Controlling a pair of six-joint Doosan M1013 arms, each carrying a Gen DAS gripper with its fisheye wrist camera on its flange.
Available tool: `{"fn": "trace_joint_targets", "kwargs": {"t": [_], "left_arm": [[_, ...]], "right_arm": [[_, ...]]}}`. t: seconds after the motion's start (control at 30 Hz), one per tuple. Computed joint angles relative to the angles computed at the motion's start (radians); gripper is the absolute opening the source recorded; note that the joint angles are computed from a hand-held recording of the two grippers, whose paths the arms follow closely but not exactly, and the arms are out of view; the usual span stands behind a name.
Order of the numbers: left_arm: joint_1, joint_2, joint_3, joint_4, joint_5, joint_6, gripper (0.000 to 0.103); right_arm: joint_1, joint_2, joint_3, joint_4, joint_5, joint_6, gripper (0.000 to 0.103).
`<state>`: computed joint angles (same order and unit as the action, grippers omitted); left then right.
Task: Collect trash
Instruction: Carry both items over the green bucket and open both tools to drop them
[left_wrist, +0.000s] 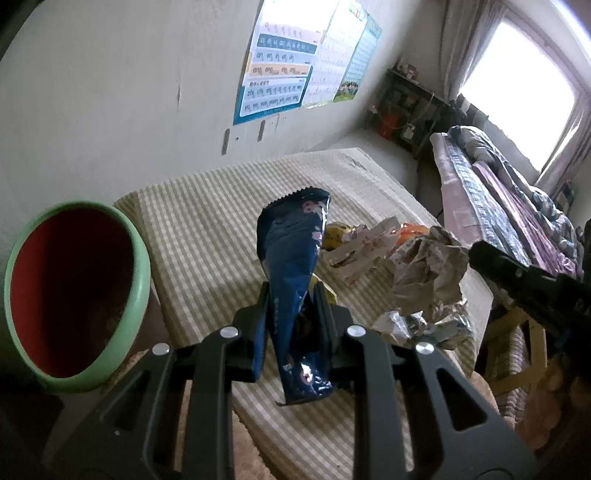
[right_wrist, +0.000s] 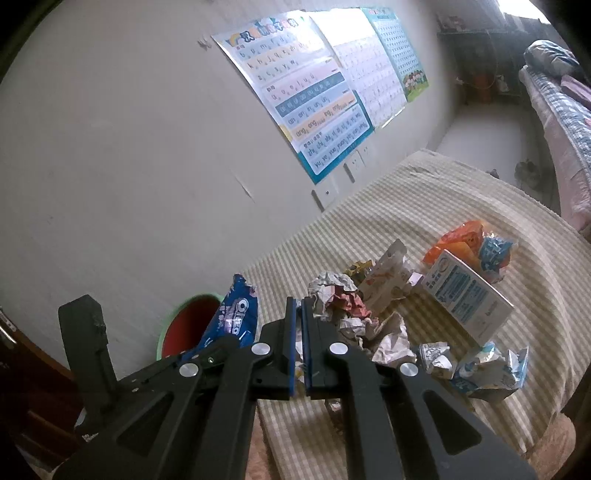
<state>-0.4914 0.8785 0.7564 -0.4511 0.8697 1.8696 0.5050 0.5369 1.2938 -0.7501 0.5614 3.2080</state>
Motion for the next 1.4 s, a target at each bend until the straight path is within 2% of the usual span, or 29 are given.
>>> {"fn": "trace_joint_targets", "kwargs": {"t": [0.47, 1.03, 1.2, 1.4], "left_arm": [[0.011, -0.044, 0.054, -0.040, -0.069, 0.022, 0.021], [0.034, -0.077, 0.099, -0.012, -0.122, -0.029, 0.021], [0.047, -0.081, 0.107, 0.018, -0.143, -0.072, 0.021], [0.065, -0.072, 0.097, 0.115, -0.154, -0.173, 0.021]], "right_arm": [[0.016, 0.000, -0.019, -0.032, -0.001, -0.010, 0.003], [0.027, 0.026, -0.079, 0.033, 0.015, -0.146, 0.003], [0.029, 0.041, -0.105, 0.078, 0.024, -0.213, 0.003], [0.026, 0.084, -0.170, 0.207, 0.043, -0.374, 0.003]]}}
